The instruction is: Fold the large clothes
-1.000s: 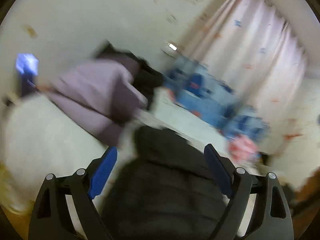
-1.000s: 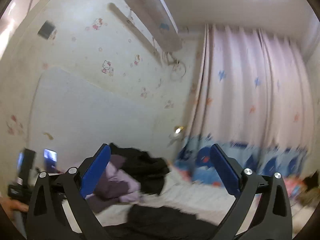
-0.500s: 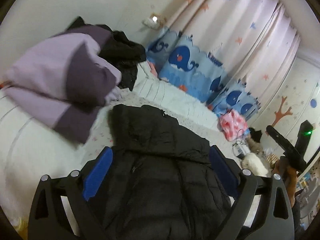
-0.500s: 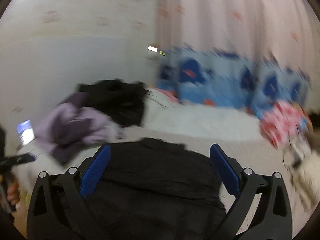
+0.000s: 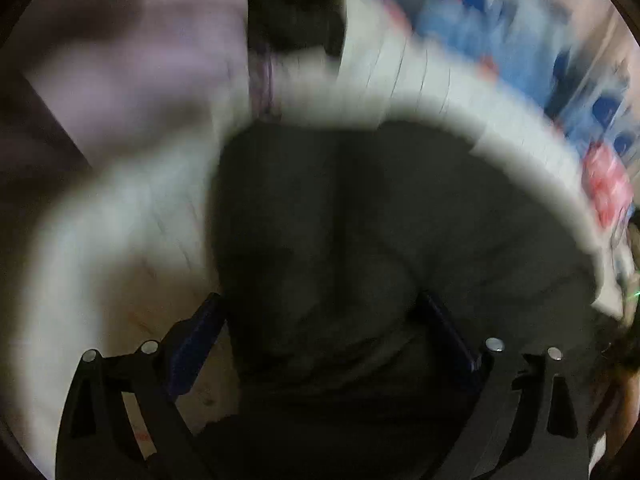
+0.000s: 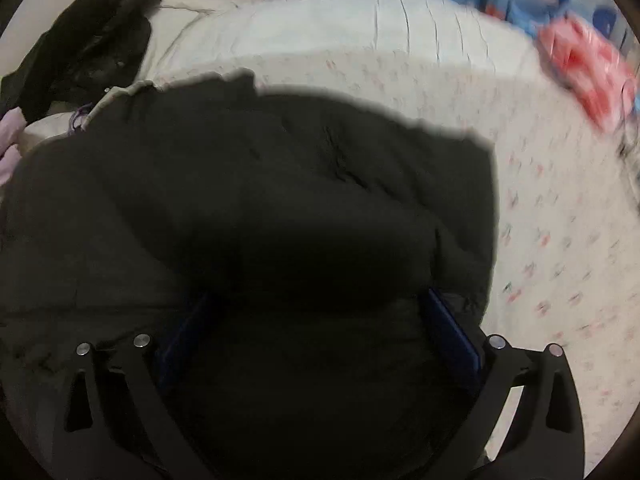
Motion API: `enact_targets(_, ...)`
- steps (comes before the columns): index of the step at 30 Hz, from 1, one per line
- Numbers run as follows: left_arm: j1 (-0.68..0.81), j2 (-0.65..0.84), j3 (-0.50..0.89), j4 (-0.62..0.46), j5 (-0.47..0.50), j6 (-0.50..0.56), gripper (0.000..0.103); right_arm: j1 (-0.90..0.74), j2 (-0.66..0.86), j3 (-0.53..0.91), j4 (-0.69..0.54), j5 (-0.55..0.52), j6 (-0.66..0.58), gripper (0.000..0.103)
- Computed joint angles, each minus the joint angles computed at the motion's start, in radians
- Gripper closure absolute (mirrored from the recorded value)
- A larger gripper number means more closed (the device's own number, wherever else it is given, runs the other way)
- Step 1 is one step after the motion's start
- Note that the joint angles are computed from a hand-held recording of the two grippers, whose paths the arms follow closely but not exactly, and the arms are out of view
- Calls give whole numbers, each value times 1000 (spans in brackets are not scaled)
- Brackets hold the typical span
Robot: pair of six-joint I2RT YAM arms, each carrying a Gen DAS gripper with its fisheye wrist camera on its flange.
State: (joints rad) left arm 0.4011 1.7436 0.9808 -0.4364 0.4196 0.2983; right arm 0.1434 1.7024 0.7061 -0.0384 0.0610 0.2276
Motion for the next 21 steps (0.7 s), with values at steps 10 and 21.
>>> enact_targets(10,-20,-229,43,88,120,-94,10,-15,-73,104,38,-54,-58,7)
enact_targets(21,51,-145,97,-137,108,45,11,-212,-130,26,-83,-292,-136,7)
